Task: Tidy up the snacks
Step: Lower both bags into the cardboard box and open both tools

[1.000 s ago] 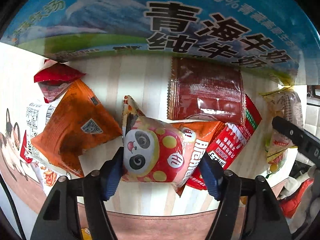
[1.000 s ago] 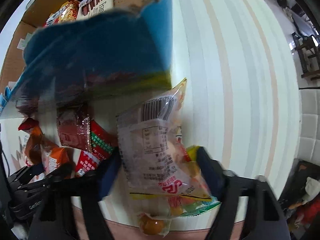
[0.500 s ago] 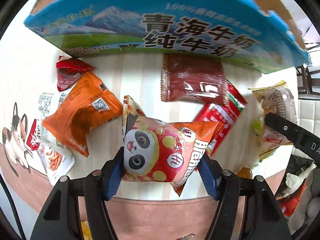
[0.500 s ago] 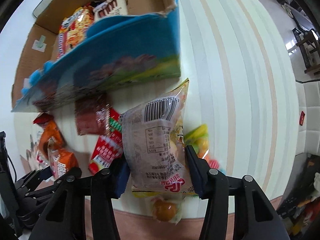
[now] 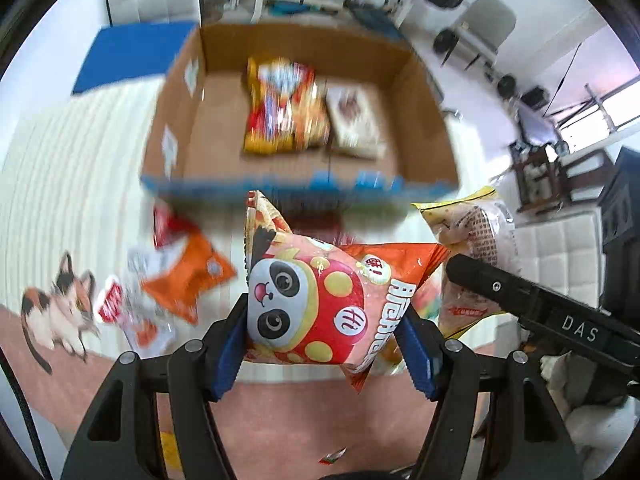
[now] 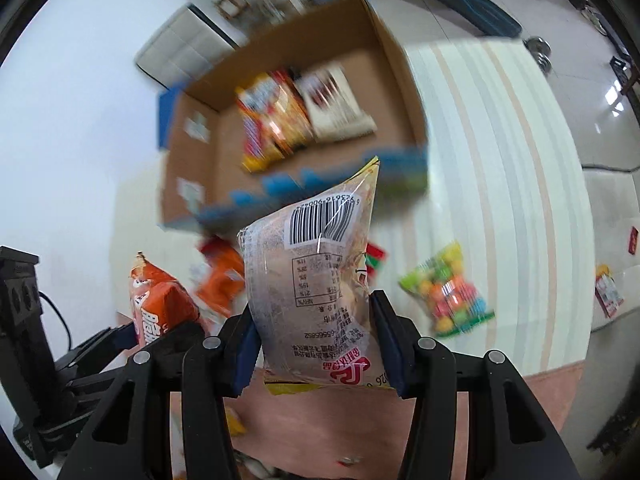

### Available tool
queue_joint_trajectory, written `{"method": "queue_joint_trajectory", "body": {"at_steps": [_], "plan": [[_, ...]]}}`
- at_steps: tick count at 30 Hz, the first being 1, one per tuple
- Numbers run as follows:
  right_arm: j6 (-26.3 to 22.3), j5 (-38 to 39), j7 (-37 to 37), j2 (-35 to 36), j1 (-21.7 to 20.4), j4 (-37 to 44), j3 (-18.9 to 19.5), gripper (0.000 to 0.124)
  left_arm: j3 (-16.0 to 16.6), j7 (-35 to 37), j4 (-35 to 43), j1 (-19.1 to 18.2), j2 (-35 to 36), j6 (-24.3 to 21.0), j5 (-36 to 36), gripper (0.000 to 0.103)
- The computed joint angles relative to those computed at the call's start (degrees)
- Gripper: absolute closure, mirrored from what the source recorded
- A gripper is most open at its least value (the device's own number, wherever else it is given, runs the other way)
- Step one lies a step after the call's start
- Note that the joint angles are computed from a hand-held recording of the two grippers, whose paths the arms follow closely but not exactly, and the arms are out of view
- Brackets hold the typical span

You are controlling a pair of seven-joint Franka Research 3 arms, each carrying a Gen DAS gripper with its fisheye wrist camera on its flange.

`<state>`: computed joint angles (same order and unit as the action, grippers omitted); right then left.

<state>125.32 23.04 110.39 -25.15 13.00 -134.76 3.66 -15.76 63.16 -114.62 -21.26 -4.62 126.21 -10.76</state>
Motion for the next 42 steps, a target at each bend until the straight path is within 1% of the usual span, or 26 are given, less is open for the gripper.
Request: {"method": "queue_joint_trajectory", "body": {"at_steps": [3,4,6,9,11,12,15,16,18,20,23,28,29,31,32,33,35,37,38,42], "plan": [[1.64,-2.15,0.00,4.02,-0.82,5.82,0.14,0.070,0.69,-0.07,6.54,1.30,4.27,-1.15,3.52,0.037],[1.93,-3.07,0.06,5.01,-1.20,7.22,0.04,0.070,0.96,-0.22,9.49,1.88,6.59,-1.65,5.54,0.037],[2.77,-5.31,0.31,9.60,-1.92,11.78,-0.01,0.070,1.23,-1.71,15.48,2.60,11.74,-3.13,9.21,0.037],[3.10,-8.20,0.97,17.56,-2.62,18.97,-0.61,0.070,1.64,-1.56,24.16,4.07,19.38,-6.93,9.94,0.037],[3.10,-10.27,1.61,22.72,-2.75,23.47,-1.07,0.070,2.17,-1.60,31.84,4.21,26.18,-10.28,12.26,0.037],[2.69,-12.38,2.57,25.90,-2.78,26.31,-1.28,0.070,2.22,-1.51,33.50,4.35,27.68,-11.15,12.79,0.037],[1.52,-14.60,3.13,32.61,-2.49,32.17,-2.32,0.070,2.73,-0.99,42.35,4.46,35.17,-15.56,14.25,0.037],[1.18,-15.22,3.18,34.54,-2.33,33.79,-2.62,0.070,3.02,-1.07,46.20,4.37,38.27,-17.45,14.56,0.037],[0.11,-16.83,3.49,38.05,-1.91,37.05,-3.24,0.070,3.20,-1.01,50.92,4.26,41.72,-19.84,14.76,0.037],[-0.82,-17.84,3.57,40.67,-1.55,39.68,-3.74,0.070,3.36,-1.15,54.56,4.24,44.68,-21.34,14.58,0.037],[-1.81,-18.23,3.49,43.38,-1.34,42.09,-4.28,0.070,3.47,-0.58,61.97,3.99,49.76,-25.15,14.09,0.037],[-1.84,-19.13,3.83,45.29,-1.05,43.54,-4.96,0.070,4.64,-0.75,68.95,2.63,53.79,-28.97,15.25,0.036],[-2.48,-19.26,3.90,45.91,-0.99,44.46,-5.02,0.069,4.65,-0.66,71.50,2.44,55.30,-30.20,15.09,0.036],[-3.38,-19.04,3.88,46.61,-1.07,45.48,-5.07,0.067,4.88,-0.66,76.83,2.01,58.34,-33.24,14.77,0.035],[-3.54,-19.24,4.30,46.75,-0.99,45.71,-5.25,0.060,5.22,-0.60,78.41,1.69,59.19,-34.14,14.98,0.033],[-3.41,-19.47,4.76,46.68,-0.91,45.64,-5.41,0.049,5.48,-0.43,78.89,1.47,59.40,-34.50,15.18,0.025],[-3.39,-19.35,4.67,46.30,-1.01,45.29,-5.35,0.040,5.39,-0.22,75.66,1.76,57.45,-32.74,14.98,0.013],[-4.02,-18.67,4.20,46.25,-1.22,45.51,-5.08,0.036,5.12,-0.30,69.95,2.36,54.01,-29.45,14.82,0.013],[-4.26,-18.85,4.22,46.07,-1.04,45.49,-5.05,0.034,5.06,-0.24,69.09,2.46,53.50,-28.78,14.95,0.013],[-5.03,-18.78,3.24,45.01,-0.60,44.78,-4.57,0.033,4.31,0.32,61.49,3.24,48.50,-23.90,15.07,0.013]]}}
